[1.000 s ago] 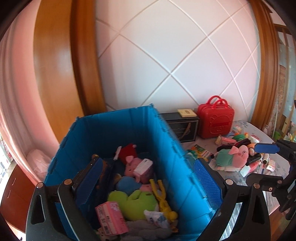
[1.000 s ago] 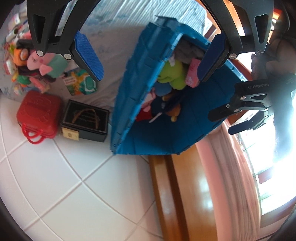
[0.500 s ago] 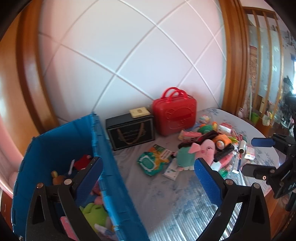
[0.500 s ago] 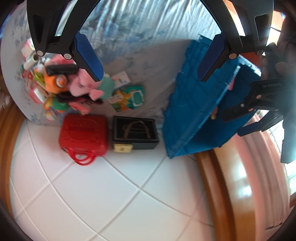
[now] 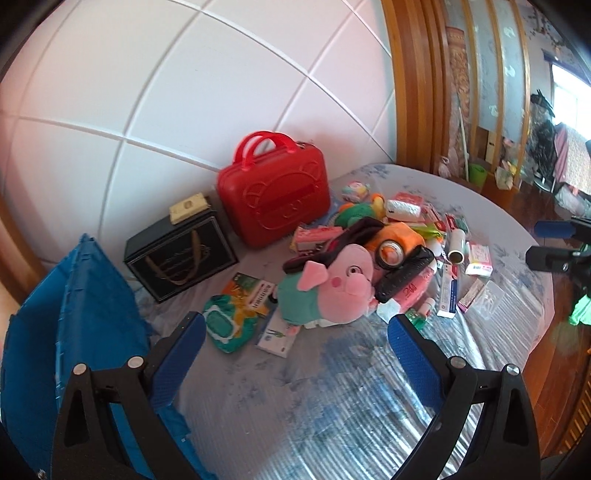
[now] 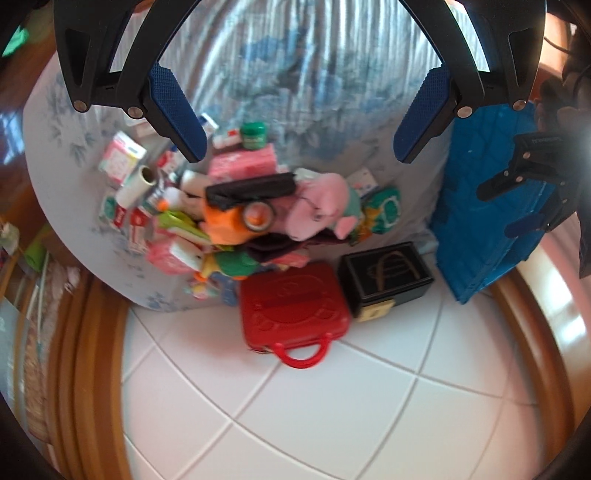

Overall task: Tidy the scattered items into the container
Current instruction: 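Move both tools back toward the pink pig plush and pad pack on the bed, then grasp the pink pig plush with the left tool while the right tool reaches the Kotex pad pack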

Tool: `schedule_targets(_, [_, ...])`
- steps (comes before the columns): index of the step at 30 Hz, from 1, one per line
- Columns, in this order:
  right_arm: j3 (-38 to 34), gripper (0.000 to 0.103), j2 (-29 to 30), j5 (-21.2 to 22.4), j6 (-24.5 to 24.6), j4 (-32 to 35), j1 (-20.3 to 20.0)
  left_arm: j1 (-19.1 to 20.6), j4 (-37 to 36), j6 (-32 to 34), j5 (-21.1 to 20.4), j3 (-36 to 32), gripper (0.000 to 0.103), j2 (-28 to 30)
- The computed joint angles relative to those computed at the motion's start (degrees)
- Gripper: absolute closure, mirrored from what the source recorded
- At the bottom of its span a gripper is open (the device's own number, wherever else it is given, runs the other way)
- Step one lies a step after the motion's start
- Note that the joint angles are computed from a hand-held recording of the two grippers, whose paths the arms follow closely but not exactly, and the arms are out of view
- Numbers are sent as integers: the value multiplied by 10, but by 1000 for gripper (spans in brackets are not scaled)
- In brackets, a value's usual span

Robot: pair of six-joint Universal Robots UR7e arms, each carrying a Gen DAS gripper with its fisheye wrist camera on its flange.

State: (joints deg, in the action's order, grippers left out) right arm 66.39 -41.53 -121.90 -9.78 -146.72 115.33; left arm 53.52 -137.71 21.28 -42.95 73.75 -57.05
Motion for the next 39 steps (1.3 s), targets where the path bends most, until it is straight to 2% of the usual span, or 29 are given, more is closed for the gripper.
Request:
schedule_targets(7, [20,0,-28,-10,7,0,-44,11,-28,45,-9,-30,3,71])
schedule_targets(12, [27,0,-36,-16,6,8,-71,28,-72,120,-10,-53,3,131])
schedule_targets(17, [30,0,-37,-24,10,20,-101,47,-98,197,17,-103,3,202])
schedule_targets(23, [27,0,-30,-34,6,28,-137,72,-113,247,44,-178,3,279])
schedule_targets(26, [16,0,-19,-42,4,29,-155,82,-118,269,56,-217,3,314])
schedule_targets(29, [-4,0,-2,-54,1,27,-175,88,-154,311,63,-256,3,349])
schedule_targets(32, [-34,0,20,-65,1,23,-193,91,-150,327,63,-286,1,368])
schedule_targets(35, [-82,0,52,-73,6,27,-211,93,-157,345,56,-286,0,369])
schedule_targets(37, [-124,0,77,-83,16,50,-220,93,-154,337,45,-272,4,357])
schedule_targets(39, [-157,0,98,-82,17,59,-225,93,-166,332,35,-256,20,345])
